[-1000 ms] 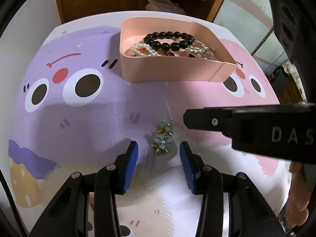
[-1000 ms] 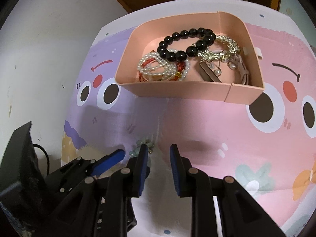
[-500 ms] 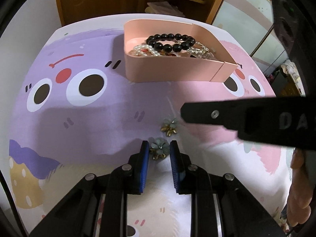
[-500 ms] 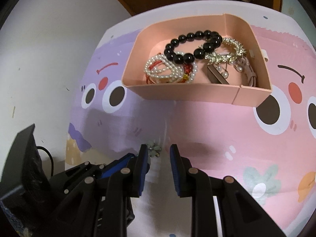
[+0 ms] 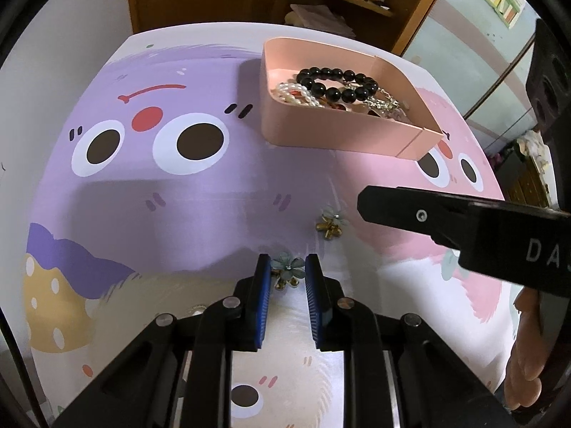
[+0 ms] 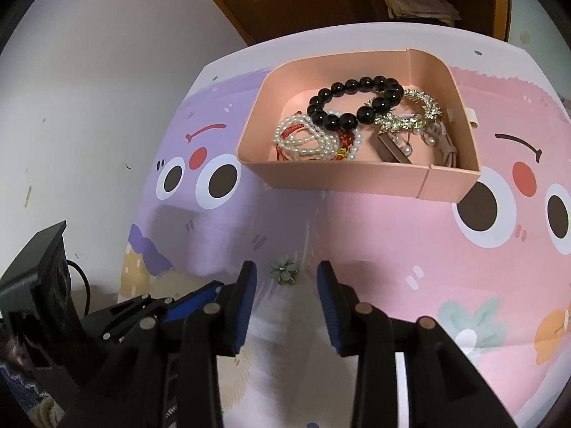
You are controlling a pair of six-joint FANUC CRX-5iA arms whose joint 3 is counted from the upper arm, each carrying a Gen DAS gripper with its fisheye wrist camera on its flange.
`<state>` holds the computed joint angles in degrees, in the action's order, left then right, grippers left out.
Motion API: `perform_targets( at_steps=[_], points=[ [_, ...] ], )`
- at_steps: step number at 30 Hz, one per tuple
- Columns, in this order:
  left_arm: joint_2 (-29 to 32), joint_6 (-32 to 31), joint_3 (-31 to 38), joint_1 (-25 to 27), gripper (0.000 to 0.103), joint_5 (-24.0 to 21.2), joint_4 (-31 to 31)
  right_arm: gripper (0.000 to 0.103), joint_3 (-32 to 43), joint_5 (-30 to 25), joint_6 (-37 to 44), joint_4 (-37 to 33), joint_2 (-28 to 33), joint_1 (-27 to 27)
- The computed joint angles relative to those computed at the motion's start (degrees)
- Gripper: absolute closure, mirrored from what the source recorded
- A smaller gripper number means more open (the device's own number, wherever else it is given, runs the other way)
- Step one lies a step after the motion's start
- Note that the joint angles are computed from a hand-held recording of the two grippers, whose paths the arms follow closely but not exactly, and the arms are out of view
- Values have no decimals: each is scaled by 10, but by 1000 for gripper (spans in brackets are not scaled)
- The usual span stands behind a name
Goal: Organize jewelry
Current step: 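Close the left tool on the flower earrings, then carry the flower earrings into the pink box and open the left tool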
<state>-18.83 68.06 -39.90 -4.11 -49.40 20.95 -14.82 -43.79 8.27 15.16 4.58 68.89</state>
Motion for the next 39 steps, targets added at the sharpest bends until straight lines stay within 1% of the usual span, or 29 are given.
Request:
perform_targets(
  at_steps=[8,12,19,26,29,33,39],
  points=[
    [-5,20,2,6,86,1,1,67,-6,9,10,10,5,7],
    [-8,19,0,16,86,-2,8,67,-5,14,18,12,8,10],
    [-23,12,-12,46,86,-4,31,67,-12,26,32,28,10,19],
    [-43,-16,-27,78,86,-9,57,66,-17,31,68,35,16,25],
    [-49,-26,-35,86,86,-6,73,66,-11,23,83,34,25,27],
    [-54,-37,-43,95,86,-5,85,66,14,-10,112,24,49,29],
    [-57,-52,-54,109,86,-7,100,66,32,-51,98,61,75,35]
  ],
)
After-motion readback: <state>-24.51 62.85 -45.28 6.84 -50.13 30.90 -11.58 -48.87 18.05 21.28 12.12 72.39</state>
